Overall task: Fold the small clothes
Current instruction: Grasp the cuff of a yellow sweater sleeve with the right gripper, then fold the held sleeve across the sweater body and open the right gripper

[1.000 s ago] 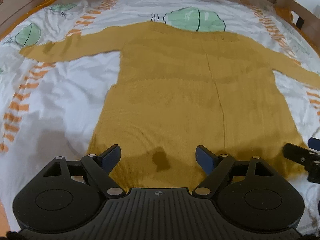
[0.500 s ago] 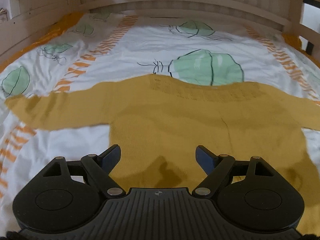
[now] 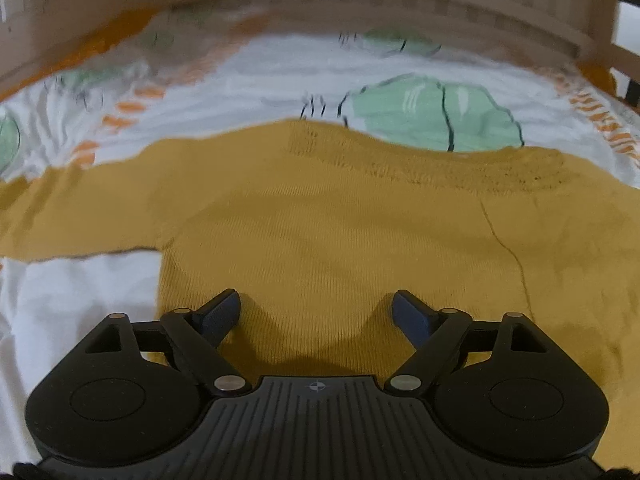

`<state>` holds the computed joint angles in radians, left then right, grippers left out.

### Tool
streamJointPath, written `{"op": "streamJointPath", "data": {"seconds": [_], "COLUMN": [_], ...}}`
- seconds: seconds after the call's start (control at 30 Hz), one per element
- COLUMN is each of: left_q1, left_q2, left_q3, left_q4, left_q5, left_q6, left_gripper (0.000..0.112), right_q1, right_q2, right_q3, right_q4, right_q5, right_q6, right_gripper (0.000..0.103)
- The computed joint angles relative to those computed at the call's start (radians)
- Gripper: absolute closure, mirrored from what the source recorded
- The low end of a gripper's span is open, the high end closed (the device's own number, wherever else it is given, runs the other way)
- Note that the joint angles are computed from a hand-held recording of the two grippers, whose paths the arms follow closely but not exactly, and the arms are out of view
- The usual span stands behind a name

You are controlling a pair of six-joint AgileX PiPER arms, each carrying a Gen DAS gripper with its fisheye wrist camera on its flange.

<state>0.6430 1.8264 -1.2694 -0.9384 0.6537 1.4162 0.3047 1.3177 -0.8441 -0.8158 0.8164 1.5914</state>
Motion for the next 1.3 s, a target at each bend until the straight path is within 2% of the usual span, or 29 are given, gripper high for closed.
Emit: {"op": "streamJointPath", "data": {"seconds": [0.1,0.27,0.4,0.47,0.53,0.63,0.8,0.9,1.13,1.3], "left_q1": [0.011,0.000,-0.001,-0.006,-0.007,-0.008,-0.006,-0.006,-0.002,0.000], "left_q2": [-0.015,-0.003,0.007,0.012,0.017,0.022,0.022,0.022,0.028,0.030], "left_q3": [0.070,0.055,0.063,0.061,0.057,0.053,0.055,0.056,0.051,0.049], "left_q4": [-0.134,-0.129,-0.163,-0.162,-0.159,-0.162,-0.168,-0.170,-0.177,-0.181], "left_q5": [-0.031,-0.040,-0.048,-0.053,-0.052,-0.052,-0.051,-0.050,-0.041,-0.034], "left_q6": [0.153,0.144,0.176,0.173,0.165,0.165,0.173,0.174,0.172,0.172], "left_gripper": [0.023,0.018,0.016,0.014,0.013,0.012,0.011,0.011,0.011,0.011], "right_q1": [-0.073,-0.164,-0.199,-0.223,-0.238,-0.200,-0.050,0.031,0.216,0.315], "right_q2": [-0.023,-0.005,0.020,0.042,0.060,0.070,0.091,0.128,0.313,0.505], "right_q3": [0.047,0.104,0.138,0.130,0.095,0.026,-0.164,-0.284,-0.638,-0.890], "right_q4": [0.014,-0.024,-0.163,-0.198,-0.147,-0.131,-0.085,-0.069,0.085,0.244], "right_q5": [-0.053,-0.205,-0.312,-0.360,-0.378,-0.358,-0.291,-0.288,-0.265,-0.270], "right_q6": [0.023,0.136,0.314,0.344,0.279,0.222,0.041,-0.021,-0.260,-0.430], "right_gripper": [0.039,0.039,0.040,0.050,0.088,0.088,0.088,0.088,0.088,0.088]}}
